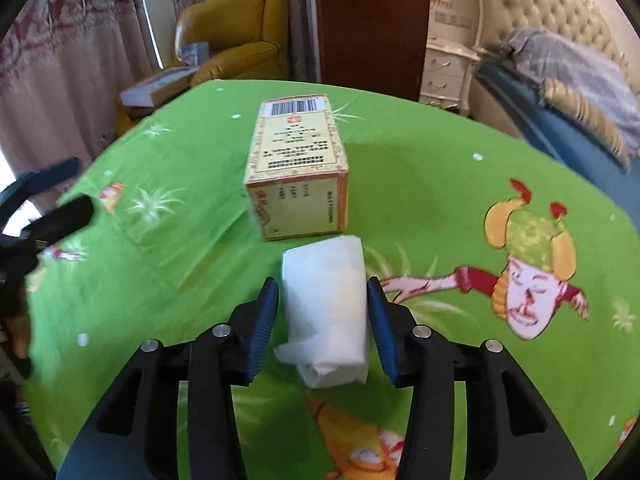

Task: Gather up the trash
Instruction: 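Grasp the white tissue roll with the right tool while the left tool grasps the printed box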

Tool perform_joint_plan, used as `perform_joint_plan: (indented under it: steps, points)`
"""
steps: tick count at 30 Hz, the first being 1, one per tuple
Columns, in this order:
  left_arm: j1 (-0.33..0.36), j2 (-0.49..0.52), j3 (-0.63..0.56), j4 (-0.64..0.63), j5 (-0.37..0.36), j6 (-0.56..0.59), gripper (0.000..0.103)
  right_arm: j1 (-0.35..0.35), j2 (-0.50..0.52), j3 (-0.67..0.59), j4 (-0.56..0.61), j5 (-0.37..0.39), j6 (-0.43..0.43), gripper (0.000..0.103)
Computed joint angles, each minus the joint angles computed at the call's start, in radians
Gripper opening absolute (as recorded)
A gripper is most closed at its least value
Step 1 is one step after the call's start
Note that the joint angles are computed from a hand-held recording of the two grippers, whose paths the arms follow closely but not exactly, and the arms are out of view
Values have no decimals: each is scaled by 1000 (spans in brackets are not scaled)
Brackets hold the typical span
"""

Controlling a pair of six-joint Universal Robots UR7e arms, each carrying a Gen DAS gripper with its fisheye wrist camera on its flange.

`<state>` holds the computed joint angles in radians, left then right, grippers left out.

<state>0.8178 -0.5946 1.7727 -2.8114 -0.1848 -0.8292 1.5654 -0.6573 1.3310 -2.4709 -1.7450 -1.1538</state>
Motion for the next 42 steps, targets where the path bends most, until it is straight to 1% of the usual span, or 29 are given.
perform_joint_plan:
  steps: [4,6,8,9,11,13,17,18,19,20,22,24,26,29,32,34,37,40,41,42]
  points:
    - [19,52,-75,-87,-33,117,98,-16,-22,15,3,11,-15,43]
    - [29,76,-119,-93,-42,146,98,-24,-32,37,-23,21,-52,41]
    - [38,96,-156,-87,-50,163,98,-30,-38,37,-7,32,-45,40]
    - [41,100,-167,-79,-49,163,98,-31,-36,34,1,35,-40,40]
    - [43,103,-183,-33,-37,124,98,-31,-31,20,16,38,-36,40]
    - [44,99,-184,-17,-33,102,98,-31,-24,4,41,45,-29,41]
    - [44,81,-180,59,-27,10,98,-31,-14,-27,90,57,-19,41]
    - [44,81,-181,54,-29,9,98,-32,-13,-32,98,61,-19,36]
    - [44,83,-185,48,-31,9,98,-32,-16,-25,76,61,-23,29]
    - [45,88,-195,48,-32,9,98,-31,-20,-16,58,61,-27,28]
    - [52,110,-233,18,-50,49,98,-34,-32,9,-2,55,-22,27]
    - [57,138,-277,-23,-72,114,98,-43,-42,22,-40,51,10,27]
    - [65,184,-346,-66,-78,187,98,-59,-56,27,-68,60,50,27]
    - [83,236,-437,-79,-94,226,98,-79,-76,42,-123,75,96,27]
    - [110,281,-542,8,-99,172,98,-92,-88,51,-154,88,120,27]
    - [124,304,-603,78,-88,129,98,-97,-93,58,-173,92,125,27]
    - [140,320,-661,172,-87,75,98,-100,-96,65,-206,103,128,27]
    - [154,318,-693,311,-78,-33,97,-103,-97,64,-221,104,139,27]
    - [155,312,-685,314,-85,-39,85,-103,-99,67,-228,106,144,27]
    - [157,310,-678,275,-99,-5,77,-104,-100,69,-231,109,150,27]
